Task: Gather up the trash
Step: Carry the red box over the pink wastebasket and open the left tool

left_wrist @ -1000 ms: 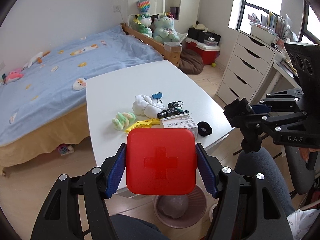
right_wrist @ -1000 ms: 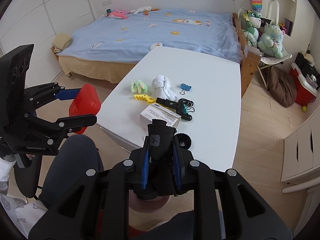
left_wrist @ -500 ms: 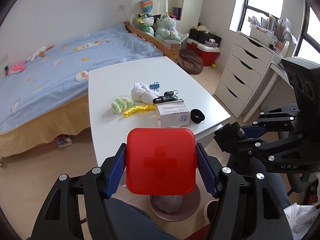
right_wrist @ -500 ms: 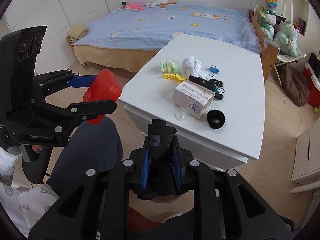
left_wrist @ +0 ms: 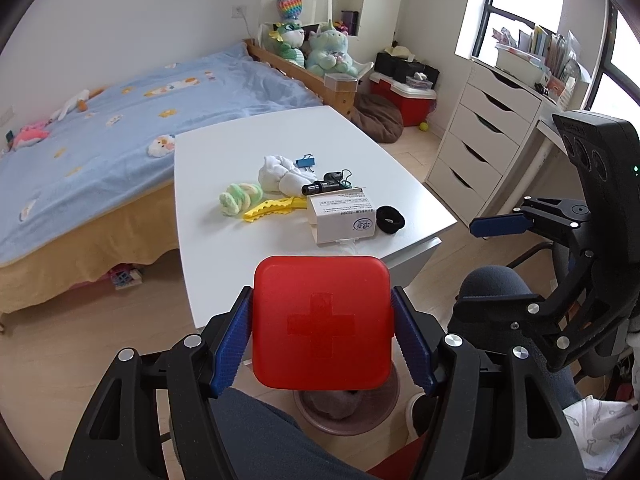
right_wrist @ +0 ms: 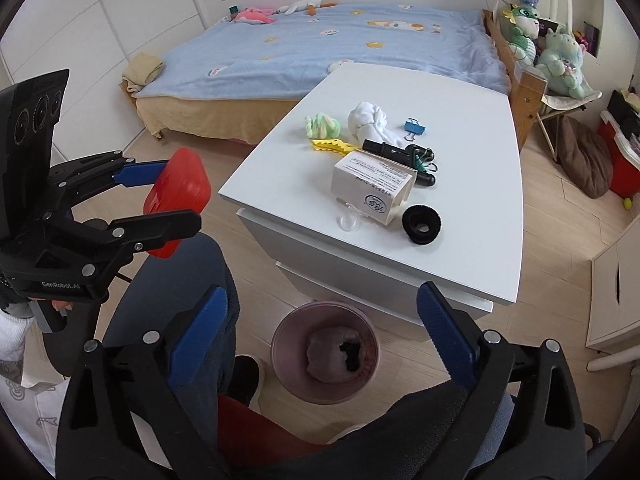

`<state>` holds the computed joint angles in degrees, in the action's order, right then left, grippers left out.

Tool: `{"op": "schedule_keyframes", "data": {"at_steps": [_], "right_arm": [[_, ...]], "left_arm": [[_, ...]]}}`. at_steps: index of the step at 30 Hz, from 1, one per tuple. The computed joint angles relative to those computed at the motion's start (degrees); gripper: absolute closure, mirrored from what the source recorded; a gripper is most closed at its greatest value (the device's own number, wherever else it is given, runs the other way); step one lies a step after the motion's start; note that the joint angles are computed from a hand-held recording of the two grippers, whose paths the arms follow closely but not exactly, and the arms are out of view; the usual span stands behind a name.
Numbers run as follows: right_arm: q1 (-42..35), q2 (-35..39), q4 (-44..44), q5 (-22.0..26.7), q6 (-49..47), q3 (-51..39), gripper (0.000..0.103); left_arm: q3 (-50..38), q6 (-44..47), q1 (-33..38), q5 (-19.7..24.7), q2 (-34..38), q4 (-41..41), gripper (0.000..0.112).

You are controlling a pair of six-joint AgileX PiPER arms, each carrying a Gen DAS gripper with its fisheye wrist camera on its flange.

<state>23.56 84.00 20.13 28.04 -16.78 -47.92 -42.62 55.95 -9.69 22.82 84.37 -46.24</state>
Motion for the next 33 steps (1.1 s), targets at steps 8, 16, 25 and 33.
{"op": "schedule_keyframes", "data": {"at_steps": [8,16,25,33], "right_arm": [[-1.54,-1.99,-3.87,-0.86,5.07,0.92,0.007],[-1.50,-4.42,-11.05,-1.34,12.60,1.87,0.007],[-4.22,-6.91,-12.84,-1.02,13.90,2.69,0.007],[-5.40,-7.71,-11.85,-1.02,12.94,3.38,0.007]], "left_arm": [[0.20,0.62,-0.71,0.27,-0.23,-0.25,0.047],[0.81,0.77,-2.43,0.24,-0.38,-0.04,0.047],[0.65,0.44,-5.16,0.40,-0.10,0.97,0.047],[0.07,1.20,-5.83,0.31,0.91,-0.99,0.018]]}}
